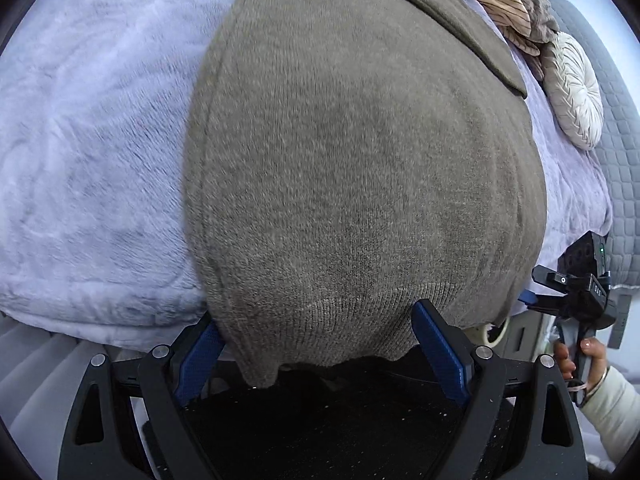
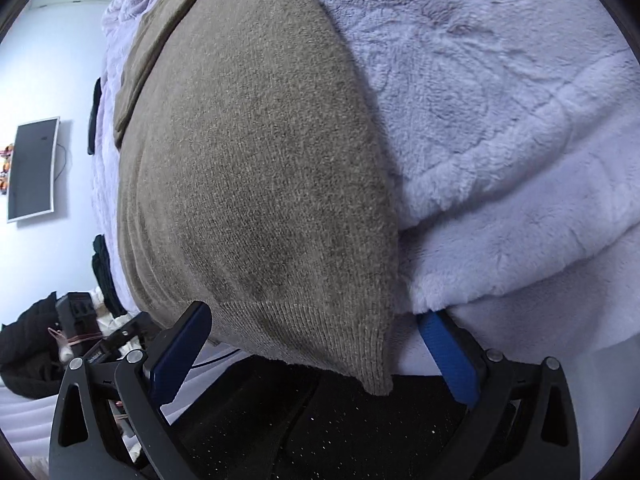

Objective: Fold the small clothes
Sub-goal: 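Grasp the sweater hem with the left tool while the right tool grasps beside it, then lift the held hem with both tools and fold it toward the collar, then release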

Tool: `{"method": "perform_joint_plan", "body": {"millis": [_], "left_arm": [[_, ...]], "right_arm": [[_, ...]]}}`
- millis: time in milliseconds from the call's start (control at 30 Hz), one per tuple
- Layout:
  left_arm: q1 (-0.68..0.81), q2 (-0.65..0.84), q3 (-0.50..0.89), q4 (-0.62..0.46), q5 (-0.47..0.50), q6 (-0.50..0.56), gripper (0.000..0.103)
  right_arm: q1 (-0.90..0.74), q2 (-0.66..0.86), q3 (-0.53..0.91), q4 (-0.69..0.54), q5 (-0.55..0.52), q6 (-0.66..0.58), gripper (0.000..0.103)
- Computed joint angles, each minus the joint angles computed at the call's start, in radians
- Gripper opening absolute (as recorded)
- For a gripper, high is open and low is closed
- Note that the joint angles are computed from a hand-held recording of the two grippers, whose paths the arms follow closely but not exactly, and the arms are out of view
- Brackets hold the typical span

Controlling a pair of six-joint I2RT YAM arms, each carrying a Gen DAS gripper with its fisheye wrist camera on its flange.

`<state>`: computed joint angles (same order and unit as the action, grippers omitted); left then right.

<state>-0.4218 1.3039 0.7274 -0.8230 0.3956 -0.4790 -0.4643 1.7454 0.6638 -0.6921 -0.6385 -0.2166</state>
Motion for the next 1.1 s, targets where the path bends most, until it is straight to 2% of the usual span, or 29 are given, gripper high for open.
{"method": "perform_joint_plan", "body": {"millis": [100,200,300,367,433,467,500,533,567,600,633,767,933,1100], "left_arm": [[-0.034,-0.020,-0.025,0.054,0.020,-0.044,0.091],[-0.027,-0.058,-0.046,0.079,0.068,-0.058,0.091],[-0.027,-0.044,-0.053,0.110,0.086,-0.069,0.091],[-0.032,-0.034,-0.052,0.113,0.078,-0.076,0.085],[-0.028,-0.029,-0.043,0.097,0.062,-0.078,0.073],[-0.019,-0.035,-0.045,0.089,0.060,-0.078,0.070],[-0.012,-0.039,-0.045,0.084,0.061,-0.078,0.061],[0.004,-0.056,-0.058,0.077,0.073,-0.070,0.049],[0.018,-0.066,-0.066,0.078,0.094,-0.066,0.041],[0.040,-0.049,-0.074,0.096,0.121,-0.047,0.026],[0.045,-0.038,-0.069,0.100,0.138,-0.043,0.018],[0.047,-0.053,-0.037,0.088,0.160,-0.046,0.018],[0.069,-0.055,0.015,0.156,0.220,-0.140,0.018],[0.105,0.022,0.144,0.186,0.243,-0.163,0.018]], "right_arm": [[-0.026,0.034,0.022,-0.041,-0.056,-0.054,0.103],[-0.063,0.079,0.048,-0.138,-0.168,-0.161,0.103],[-0.056,0.105,0.044,-0.149,-0.202,-0.194,0.103],[-0.036,0.132,0.040,-0.118,-0.200,-0.173,0.103],[-0.020,0.154,0.032,-0.076,-0.191,-0.125,0.096],[-0.027,0.160,0.038,-0.080,-0.185,-0.122,0.091],[-0.026,0.161,0.037,-0.077,-0.179,-0.112,0.069],[-0.017,0.157,0.036,-0.075,-0.159,-0.098,0.034],[-0.017,0.151,0.037,-0.085,-0.128,-0.102,0.020],[-0.040,0.154,0.050,-0.125,-0.101,-0.144,0.014],[-0.053,0.152,0.055,-0.151,-0.105,-0.178,0.014],[-0.081,0.124,0.075,-0.259,-0.181,-0.263,0.013],[-0.070,0.083,0.132,-0.353,-0.307,-0.257,0.012],[-0.043,0.082,0.244,-0.421,-0.417,-0.222,0.012]]}}
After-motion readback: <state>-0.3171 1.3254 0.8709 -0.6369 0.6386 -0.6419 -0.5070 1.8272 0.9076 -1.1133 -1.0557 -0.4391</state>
